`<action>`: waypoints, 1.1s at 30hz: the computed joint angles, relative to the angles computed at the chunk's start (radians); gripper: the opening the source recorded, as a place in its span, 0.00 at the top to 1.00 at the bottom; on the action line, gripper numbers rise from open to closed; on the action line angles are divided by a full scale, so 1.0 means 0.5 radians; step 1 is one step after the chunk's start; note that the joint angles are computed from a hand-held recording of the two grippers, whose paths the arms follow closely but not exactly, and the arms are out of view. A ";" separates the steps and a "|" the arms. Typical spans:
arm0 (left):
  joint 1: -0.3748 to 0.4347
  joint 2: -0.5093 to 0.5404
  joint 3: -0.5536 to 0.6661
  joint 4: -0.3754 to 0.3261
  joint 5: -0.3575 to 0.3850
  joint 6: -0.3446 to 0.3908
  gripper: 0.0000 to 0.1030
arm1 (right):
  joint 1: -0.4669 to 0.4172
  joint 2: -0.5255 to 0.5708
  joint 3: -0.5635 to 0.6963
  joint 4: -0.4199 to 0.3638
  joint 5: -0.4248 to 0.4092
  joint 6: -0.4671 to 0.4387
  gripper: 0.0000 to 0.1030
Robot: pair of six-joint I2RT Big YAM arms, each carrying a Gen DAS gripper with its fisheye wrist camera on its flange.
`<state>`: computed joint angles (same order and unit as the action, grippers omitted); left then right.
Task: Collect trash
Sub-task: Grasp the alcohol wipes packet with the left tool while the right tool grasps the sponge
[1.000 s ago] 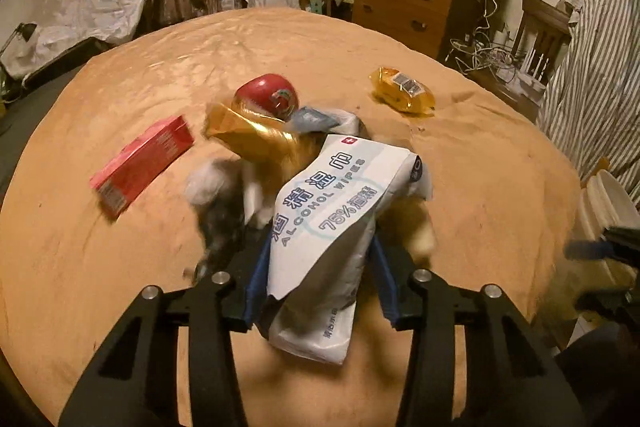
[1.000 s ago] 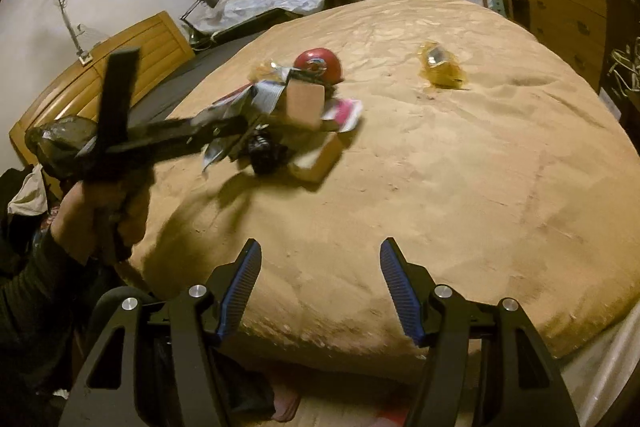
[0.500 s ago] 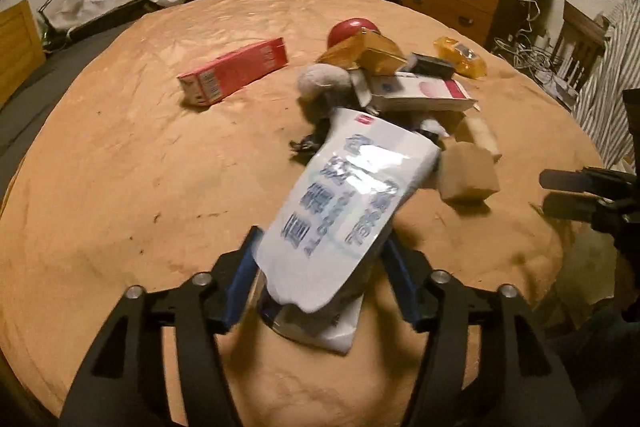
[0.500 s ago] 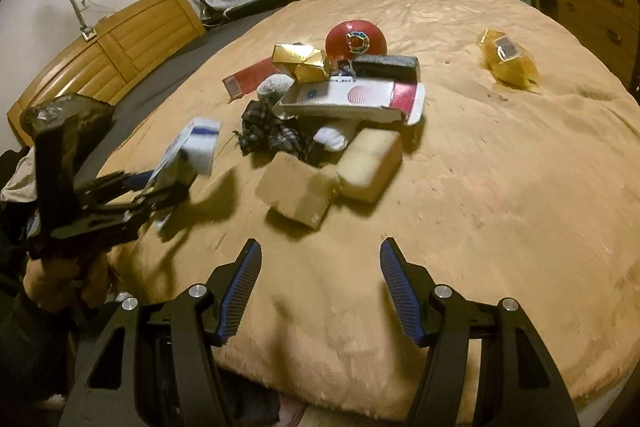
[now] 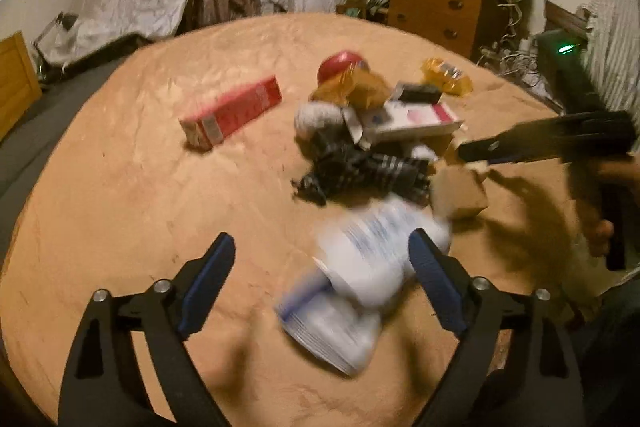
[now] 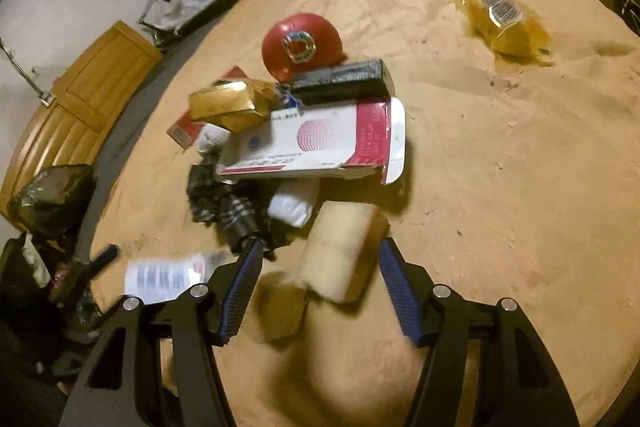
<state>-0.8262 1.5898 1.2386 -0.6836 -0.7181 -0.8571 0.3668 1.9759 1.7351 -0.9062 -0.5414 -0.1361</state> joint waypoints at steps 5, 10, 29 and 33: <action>0.058 -0.002 0.028 0.168 0.225 0.461 0.06 | 0.021 0.029 0.023 -0.019 0.106 -0.094 0.60; 0.129 0.165 0.195 0.033 0.389 0.613 0.07 | -0.017 -0.068 -0.038 -0.011 0.119 -0.276 0.63; 0.061 0.323 0.299 -0.006 0.418 0.299 0.56 | -0.015 -0.293 -0.491 0.364 0.436 -0.572 0.63; -0.008 0.328 0.301 -0.043 0.237 0.110 0.62 | -0.025 -0.380 -0.638 0.570 0.401 -0.500 0.66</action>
<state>-0.8301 1.7541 1.3893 -0.7049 -0.5997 -0.8021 0.3541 1.7857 1.4162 -0.6212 -0.3408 -0.3863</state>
